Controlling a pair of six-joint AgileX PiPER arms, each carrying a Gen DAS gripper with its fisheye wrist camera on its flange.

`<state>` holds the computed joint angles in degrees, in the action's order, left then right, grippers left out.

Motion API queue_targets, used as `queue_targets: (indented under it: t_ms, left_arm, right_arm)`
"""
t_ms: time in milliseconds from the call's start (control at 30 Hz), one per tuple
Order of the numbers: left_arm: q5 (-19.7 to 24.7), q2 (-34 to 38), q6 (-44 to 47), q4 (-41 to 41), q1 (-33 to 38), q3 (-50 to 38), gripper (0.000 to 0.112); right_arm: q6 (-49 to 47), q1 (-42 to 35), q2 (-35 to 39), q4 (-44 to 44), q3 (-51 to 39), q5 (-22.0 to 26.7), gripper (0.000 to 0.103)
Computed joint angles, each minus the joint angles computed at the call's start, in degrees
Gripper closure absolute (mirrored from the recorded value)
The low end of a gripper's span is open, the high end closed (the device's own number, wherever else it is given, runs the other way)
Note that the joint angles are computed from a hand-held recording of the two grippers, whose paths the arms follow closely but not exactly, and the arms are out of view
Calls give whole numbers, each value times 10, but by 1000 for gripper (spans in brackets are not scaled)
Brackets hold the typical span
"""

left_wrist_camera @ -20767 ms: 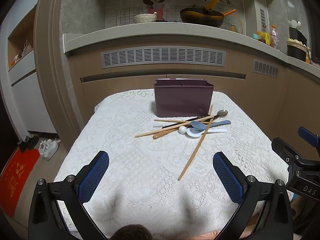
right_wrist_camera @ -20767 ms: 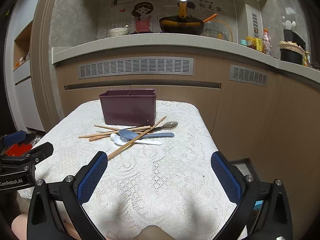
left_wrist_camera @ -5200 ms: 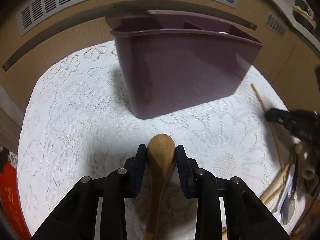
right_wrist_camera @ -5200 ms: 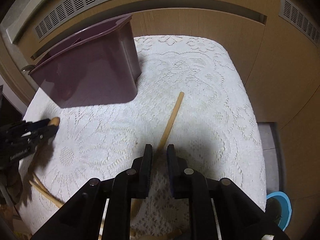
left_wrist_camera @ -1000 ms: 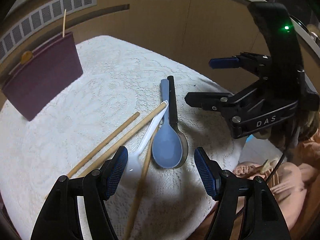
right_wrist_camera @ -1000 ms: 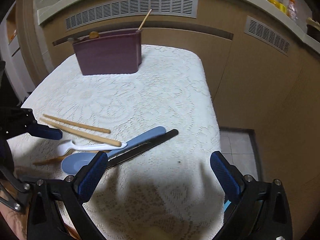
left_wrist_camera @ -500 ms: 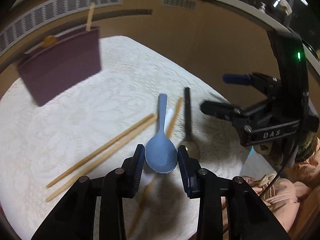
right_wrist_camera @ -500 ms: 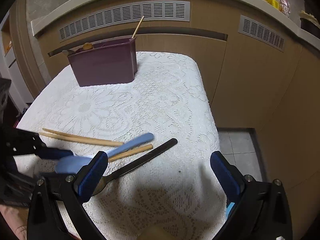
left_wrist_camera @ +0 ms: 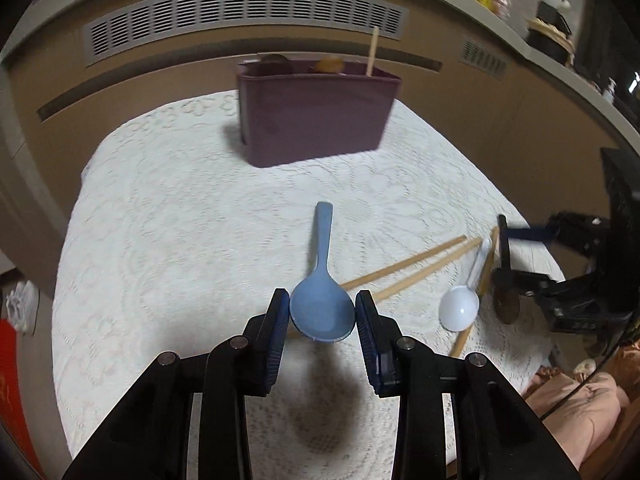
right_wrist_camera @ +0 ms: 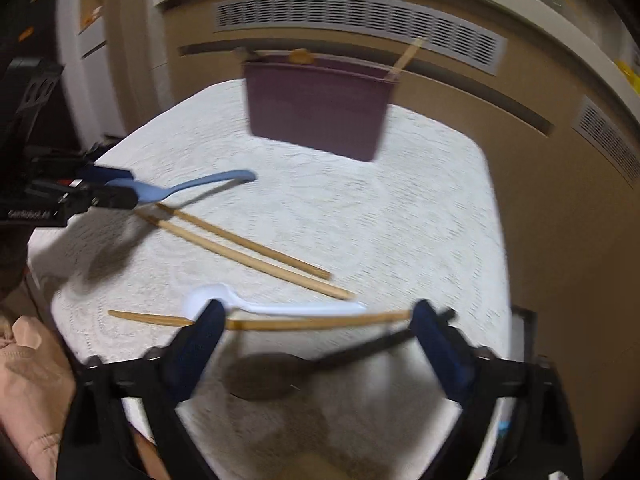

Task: Organize utensils
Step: 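Close the left tool on the blue spoon while the right tool grasps wooden chopsticks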

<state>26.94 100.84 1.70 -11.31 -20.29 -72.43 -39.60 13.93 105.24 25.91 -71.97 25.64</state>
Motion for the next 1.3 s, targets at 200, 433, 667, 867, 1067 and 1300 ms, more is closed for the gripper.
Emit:
queue_targets:
  t_ms: [200,433,667,867,1067,1300]
  left_arm:
    - [-15,-9,21,-30,15,25,77]
    - [-18,1,68,-90,42,39,77]
    - [-9,15,79,-112,54,29,77]
    - [-4,26,85,-118,41,20,77]
    - [5,29,107,-140,30,11,77]
    - [12,42,67,-98,13,-7,76]
  right_arm:
    - [-44,61,89,-40,-137,111,72]
    - [-5,101,170,-128,-270,162,72]
    - [95,69,265,-139,-439,270,72]
    - [119,17,282,-71,-476,332,82]
    - [80,-36,244,51,-406,397,92]
    - [6,10,140,35,-253,272,93]
